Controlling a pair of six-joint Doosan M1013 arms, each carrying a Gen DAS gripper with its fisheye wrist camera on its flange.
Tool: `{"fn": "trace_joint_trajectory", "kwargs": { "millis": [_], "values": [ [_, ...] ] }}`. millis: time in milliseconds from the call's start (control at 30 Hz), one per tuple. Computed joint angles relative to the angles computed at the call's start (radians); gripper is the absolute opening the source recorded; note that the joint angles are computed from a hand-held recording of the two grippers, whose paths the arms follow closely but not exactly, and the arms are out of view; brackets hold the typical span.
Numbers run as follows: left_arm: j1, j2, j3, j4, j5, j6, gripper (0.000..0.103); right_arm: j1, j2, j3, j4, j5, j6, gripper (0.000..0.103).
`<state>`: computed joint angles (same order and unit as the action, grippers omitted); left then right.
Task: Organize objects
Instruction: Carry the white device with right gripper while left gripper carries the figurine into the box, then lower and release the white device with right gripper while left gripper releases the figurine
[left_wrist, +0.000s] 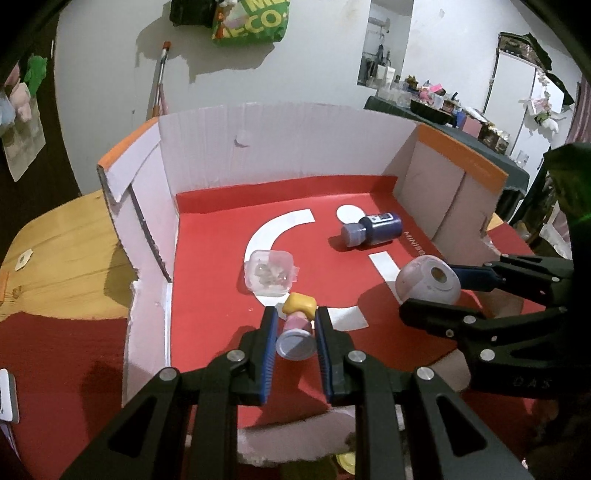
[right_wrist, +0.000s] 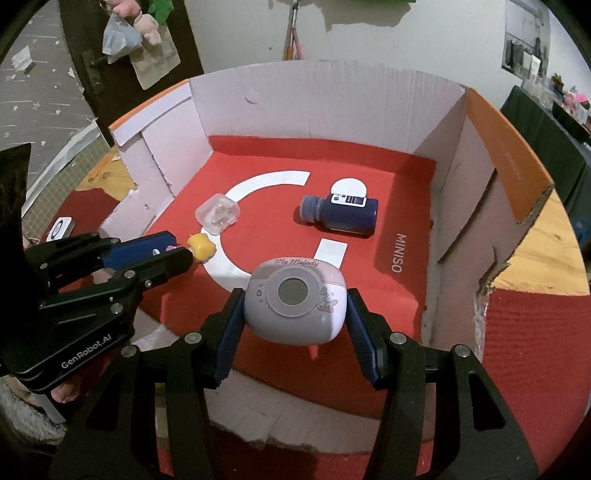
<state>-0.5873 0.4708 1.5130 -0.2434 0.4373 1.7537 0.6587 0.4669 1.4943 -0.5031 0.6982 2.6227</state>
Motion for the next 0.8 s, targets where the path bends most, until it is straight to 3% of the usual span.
{"fn": "trace_joint_trajectory", "kwargs": {
  "millis": [600,667,800],
  "values": [
    [0.008,0.044,-0.066,0.04,0.063,-0.052,0.021,-0.023,0.023,-0.021,0.025,0.009,-0.013,0.052],
    [0.013,0.049,-0.073,0.0,0.074,0.003,0.021,-0.025,0.024,-0.022,0.017,0.011,-0.004,0.052],
    [0.012,0.056,-0.081,0.008,0.081,-0.005,0.021,-0.03,0.024,-0.022,0.019,0.009,-0.002,0.052]
  ]
}}
